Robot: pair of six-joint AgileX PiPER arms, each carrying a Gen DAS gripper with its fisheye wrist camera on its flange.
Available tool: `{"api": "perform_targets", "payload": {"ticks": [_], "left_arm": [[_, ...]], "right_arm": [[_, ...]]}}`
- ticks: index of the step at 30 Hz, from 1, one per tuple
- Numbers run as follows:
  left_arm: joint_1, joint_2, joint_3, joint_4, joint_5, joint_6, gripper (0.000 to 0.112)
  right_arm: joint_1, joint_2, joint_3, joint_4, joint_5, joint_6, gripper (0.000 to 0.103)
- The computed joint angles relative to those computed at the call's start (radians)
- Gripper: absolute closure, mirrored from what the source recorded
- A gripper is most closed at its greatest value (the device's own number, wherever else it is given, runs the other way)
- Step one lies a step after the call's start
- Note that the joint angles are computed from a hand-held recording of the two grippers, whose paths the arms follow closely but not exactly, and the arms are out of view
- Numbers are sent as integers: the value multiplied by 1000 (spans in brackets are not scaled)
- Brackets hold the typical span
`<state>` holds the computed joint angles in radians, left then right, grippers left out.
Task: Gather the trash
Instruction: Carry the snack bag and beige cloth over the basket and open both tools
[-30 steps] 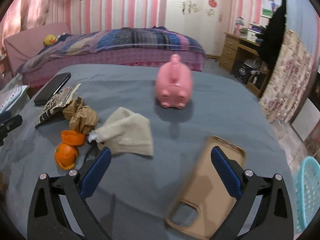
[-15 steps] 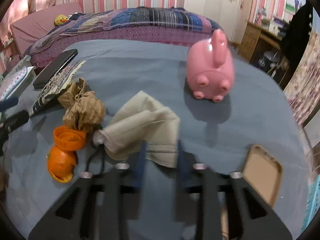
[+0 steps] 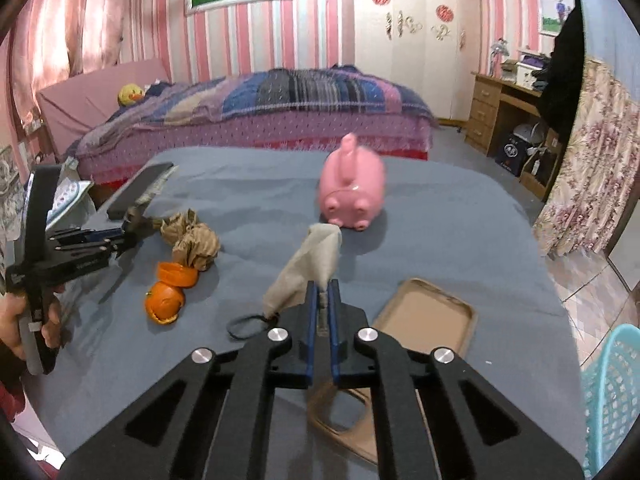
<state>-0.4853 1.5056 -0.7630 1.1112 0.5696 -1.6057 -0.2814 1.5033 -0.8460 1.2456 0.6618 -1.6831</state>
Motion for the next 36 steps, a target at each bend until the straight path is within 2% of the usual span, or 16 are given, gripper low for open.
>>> {"api": "perform_targets", "payload": {"ticks": [1,4,10,14,18,30,36], "left_arm": [[-27,-16,-4,4,56,3,101],[-75,-51,-15,-5,151,30,110],[-174,-105,-60,0,293,44,111],[-232,-93,-121,-16,321,52,111],[-305,-32,-203,-10,336,61,111],[-445,288,-614,-53,334,176,111],[-485,473,-885,-117,304,285,111]], "right_arm": [[2,12,-17,3,0,6,98],[-77,2,-24,19,72,-11,99],[-258,0,-59,14,209,-22,99],[-385,32,-104,1,278,-26,99],[-489,95,-171,0,322,-12,99],[-591,208,-315,-28,245,2,99],[-660,274,-419,-32,250,49,99]]}}
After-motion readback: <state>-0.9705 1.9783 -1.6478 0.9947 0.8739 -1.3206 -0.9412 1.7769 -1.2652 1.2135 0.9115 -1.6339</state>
